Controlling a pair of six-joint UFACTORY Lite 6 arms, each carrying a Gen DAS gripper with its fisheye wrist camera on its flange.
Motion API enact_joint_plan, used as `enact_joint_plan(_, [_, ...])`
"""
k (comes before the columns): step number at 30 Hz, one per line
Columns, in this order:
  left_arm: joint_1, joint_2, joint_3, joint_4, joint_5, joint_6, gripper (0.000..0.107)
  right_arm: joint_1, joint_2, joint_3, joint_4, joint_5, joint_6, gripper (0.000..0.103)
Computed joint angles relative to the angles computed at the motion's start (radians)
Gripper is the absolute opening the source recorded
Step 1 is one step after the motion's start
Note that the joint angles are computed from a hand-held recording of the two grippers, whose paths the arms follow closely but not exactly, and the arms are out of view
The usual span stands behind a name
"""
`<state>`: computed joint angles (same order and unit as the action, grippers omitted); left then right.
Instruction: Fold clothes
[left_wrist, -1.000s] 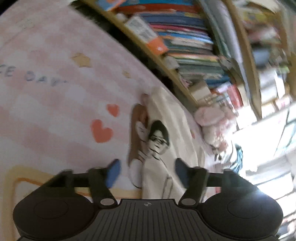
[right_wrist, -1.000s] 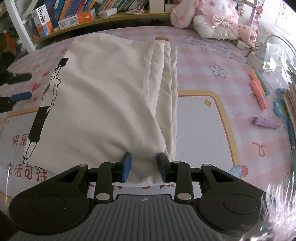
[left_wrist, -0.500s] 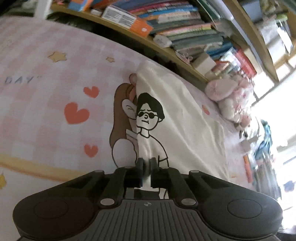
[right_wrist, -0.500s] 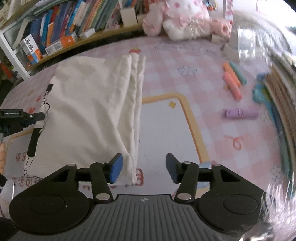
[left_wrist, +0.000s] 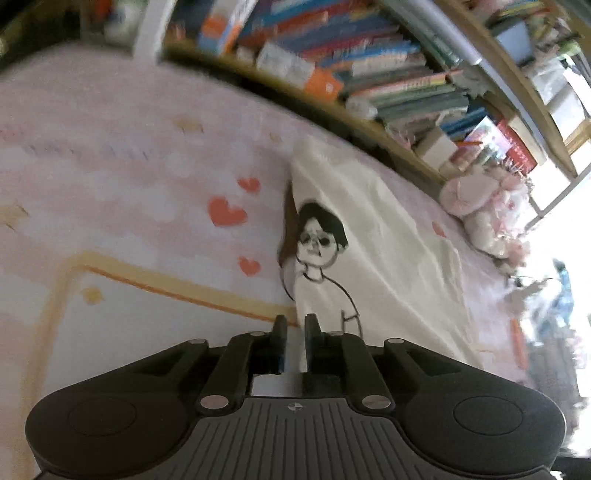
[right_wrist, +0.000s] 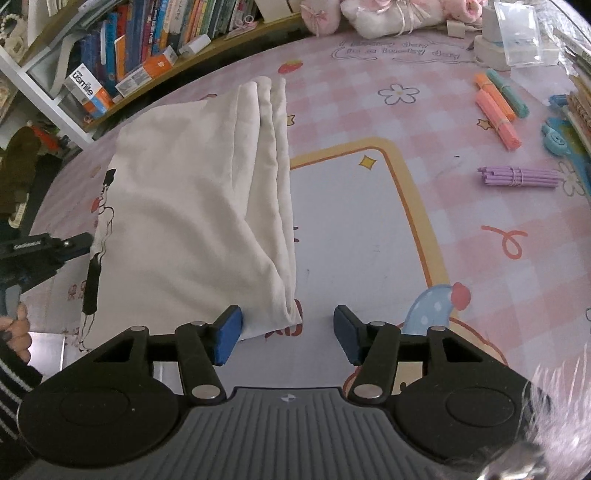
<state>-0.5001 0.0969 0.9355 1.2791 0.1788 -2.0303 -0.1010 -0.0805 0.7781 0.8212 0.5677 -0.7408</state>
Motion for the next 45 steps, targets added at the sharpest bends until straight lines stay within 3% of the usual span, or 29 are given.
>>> enact_joint_plan(2, [-0.075, -0.059, -0.030, 0.015, 0.100, 0.003, 0.016, -0.022, 0.005, -0.001, 0.030, 0.012, -0.044, 0.052])
enact_joint_plan(4, [-0.147, -0.101, -0.049, -0.023, 0.171, 0.049, 0.028, -0.045, 0.017, 0.002, 0.068, 0.032, -0.099, 0.052])
enact_joint_plan(6, [-0.233, -0.115, -0.045, -0.059, 0.253, 0.090, 0.051, -0.044, 0.029, 0.011, 0.076, 0.035, -0.128, 0.052])
enact_joint_plan(7, [-0.283, -0.114, -0.039, -0.055, 0.301, 0.090, 0.071, -0.036, 0.033, 0.015, 0.072, 0.031, -0.138, 0.052])
enact_joint_plan(8, [-0.337, -0.105, -0.029, -0.039, 0.354, 0.078, 0.084, -0.027, 0.033, 0.014, 0.069, 0.025, -0.155, 0.052])
enact_joint_plan(11, [-0.454, -0.060, 0.010, 0.008, 0.445, 0.066, 0.093, 0.016, 0.011, -0.014, 0.075, -0.010, -0.249, 0.050])
enact_joint_plan(13, [-0.501, -0.021, 0.052, -0.026, 0.467, 0.119, 0.095, 0.045, -0.007, -0.039, 0.085, -0.030, -0.320, 0.034])
enact_joint_plan(16, [-0.560, 0.045, 0.121, -0.102, 0.512, 0.219, 0.095, 0.053, -0.004, -0.044, 0.109, -0.030, -0.368, 0.025])
enact_joint_plan(22, [-0.615, 0.099, 0.174, -0.190, 0.548, 0.282, 0.095, -0.102, 0.129, 0.073, 0.189, 0.193, -0.295, 0.013])
enact_joint_plan(26, [-0.655, 0.139, 0.205, -0.187, 0.608, 0.281, 0.095, -0.180, 0.117, 0.105, 0.256, 0.331, -0.262, 0.012])
enact_joint_plan(30, [-0.670, 0.233, 0.283, -0.190, 0.641, 0.363, 0.095, -0.188, 0.084, 0.139, 0.292, 0.387, -0.246, 0.012])
enact_joint_plan(35, [-0.682, 0.335, 0.372, -0.157, 0.621, 0.463, 0.095, -0.159, 0.049, 0.162, 0.283, 0.386, -0.232, 0.012])
enact_joint_plan(39, [-0.681, 0.453, 0.498, -0.168, 0.659, 0.562, 0.095, -0.145, 0.056, 0.170, 0.282, 0.374, -0.227, 0.012])
enact_joint_plan(45, [-0.660, 0.492, 0.545, -0.136, 0.634, 0.579, 0.094, -0.161, 0.037, 0.158, 0.235, 0.345, -0.253, 0.013])
